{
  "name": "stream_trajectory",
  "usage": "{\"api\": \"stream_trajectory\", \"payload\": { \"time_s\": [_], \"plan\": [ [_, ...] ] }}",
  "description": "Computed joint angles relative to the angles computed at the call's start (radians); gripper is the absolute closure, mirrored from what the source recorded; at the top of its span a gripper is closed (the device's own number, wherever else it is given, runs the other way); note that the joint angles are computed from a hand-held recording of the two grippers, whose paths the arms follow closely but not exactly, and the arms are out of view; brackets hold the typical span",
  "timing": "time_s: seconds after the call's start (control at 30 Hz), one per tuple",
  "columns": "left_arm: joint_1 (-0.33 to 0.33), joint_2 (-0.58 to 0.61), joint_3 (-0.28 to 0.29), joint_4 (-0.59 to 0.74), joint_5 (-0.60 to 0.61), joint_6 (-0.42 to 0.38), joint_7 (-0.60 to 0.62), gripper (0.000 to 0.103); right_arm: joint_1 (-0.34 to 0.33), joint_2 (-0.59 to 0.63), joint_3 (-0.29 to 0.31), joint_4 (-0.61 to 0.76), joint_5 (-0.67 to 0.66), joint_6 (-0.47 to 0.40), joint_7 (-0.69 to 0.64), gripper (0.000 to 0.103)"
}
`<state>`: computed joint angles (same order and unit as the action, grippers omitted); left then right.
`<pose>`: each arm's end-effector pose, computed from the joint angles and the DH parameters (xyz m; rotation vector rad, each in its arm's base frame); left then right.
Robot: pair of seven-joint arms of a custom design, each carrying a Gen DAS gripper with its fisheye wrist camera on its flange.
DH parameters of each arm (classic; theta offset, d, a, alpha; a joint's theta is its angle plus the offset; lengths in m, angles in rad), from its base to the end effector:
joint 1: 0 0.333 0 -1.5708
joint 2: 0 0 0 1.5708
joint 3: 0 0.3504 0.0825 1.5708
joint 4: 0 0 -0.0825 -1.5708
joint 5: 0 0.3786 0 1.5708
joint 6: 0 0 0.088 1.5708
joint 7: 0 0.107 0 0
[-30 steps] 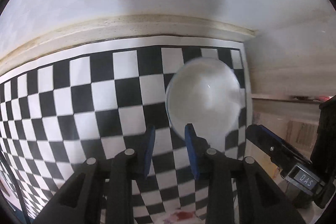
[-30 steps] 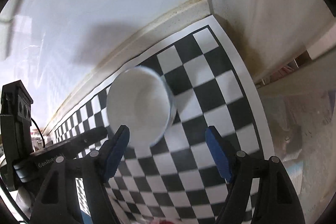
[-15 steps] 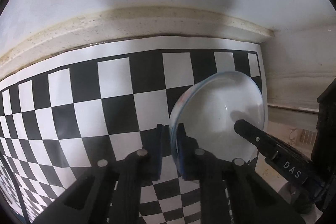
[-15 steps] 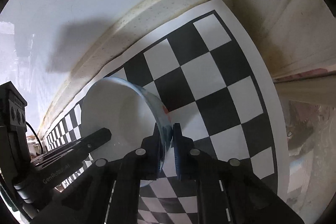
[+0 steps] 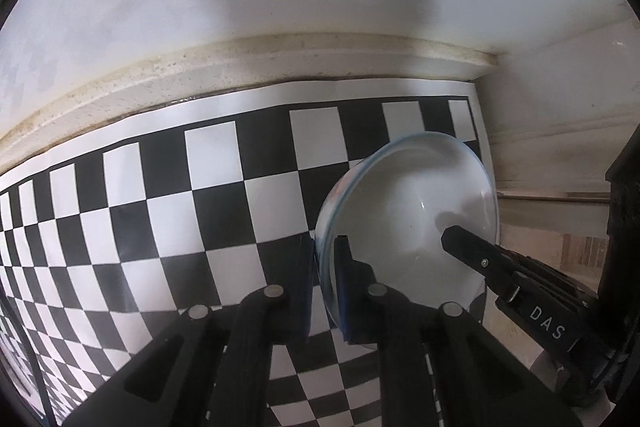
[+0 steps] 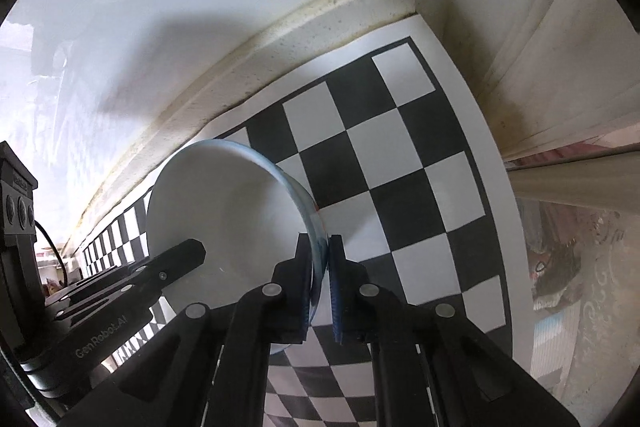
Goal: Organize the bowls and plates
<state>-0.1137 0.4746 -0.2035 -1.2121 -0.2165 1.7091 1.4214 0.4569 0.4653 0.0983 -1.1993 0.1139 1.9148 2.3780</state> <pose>0.6773 -0.2062 0.5492 1.9164 -2.1562 0.2748 0.6231 0.3745 0.5759 -1.7110 2.3031 0.1834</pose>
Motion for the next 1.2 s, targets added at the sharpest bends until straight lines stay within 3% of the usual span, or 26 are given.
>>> {"api": "stream_trajectory", "payload": {
  "time_s": [0.27,0.77,1.2],
  "plan": [
    [0.016,-0.095,-0.004,-0.061,-0.029,0.007,0.038,0.095,0.02,-0.118,0.008,-0.106,-0.018,0.042,0.025,0.094],
    [0.012,-0.419,0.018,-0.394,-0.107,0.015,0.133,0.095,0.077,-0.38,0.072,-0.349,-0.067,0.04,0.115,0.093],
    [-0.009,-0.633,0.059,-0.624,-0.16,-0.065,0.19,0.095,0.114,-0.548,0.134,-0.556,-0.017,0.066,0.187,0.093]
  ]
}}
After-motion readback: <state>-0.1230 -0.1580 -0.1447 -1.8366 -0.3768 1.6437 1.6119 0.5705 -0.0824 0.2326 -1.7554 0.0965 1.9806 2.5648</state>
